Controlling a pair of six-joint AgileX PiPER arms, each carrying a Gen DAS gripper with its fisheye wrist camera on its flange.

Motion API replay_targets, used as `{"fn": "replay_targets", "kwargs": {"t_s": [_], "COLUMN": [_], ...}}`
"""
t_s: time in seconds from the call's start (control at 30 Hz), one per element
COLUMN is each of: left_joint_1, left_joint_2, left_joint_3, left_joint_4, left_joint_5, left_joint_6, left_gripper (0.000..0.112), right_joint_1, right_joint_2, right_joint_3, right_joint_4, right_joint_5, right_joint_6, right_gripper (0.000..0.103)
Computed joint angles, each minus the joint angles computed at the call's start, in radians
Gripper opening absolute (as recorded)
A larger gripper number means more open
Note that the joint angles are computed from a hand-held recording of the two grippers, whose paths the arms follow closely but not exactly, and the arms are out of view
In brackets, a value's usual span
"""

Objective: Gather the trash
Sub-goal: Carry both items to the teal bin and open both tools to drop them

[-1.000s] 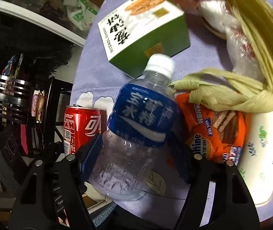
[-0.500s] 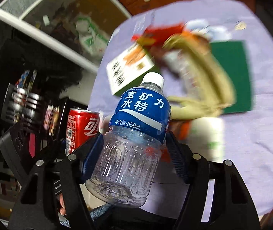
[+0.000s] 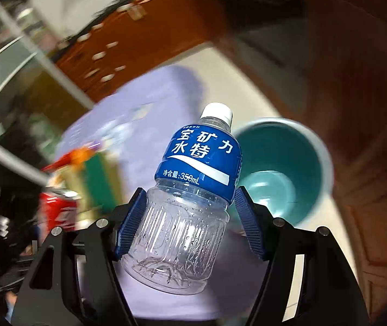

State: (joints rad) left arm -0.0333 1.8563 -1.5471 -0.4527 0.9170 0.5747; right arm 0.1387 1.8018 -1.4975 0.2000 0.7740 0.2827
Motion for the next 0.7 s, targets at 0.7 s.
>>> {"fn": "replay_targets", "kwargs": {"t_s": [0.7], "left_joint_1": [-0.349], "left_joint_2": [0.609], "left_joint_3": [-0.821], "left_joint_4": [0.214], "left_joint_5": [0.289], "left_joint_6": [-0.331], "left_gripper": [0.057], "right_joint_1": [-0.255], "right_joint_2": [0.309], "right_joint_3": [0.036], "right_joint_4": [0.2], "right_joint_5": [-0.057], "right_joint_6": [-0.221], "right_gripper": [0.065]}}
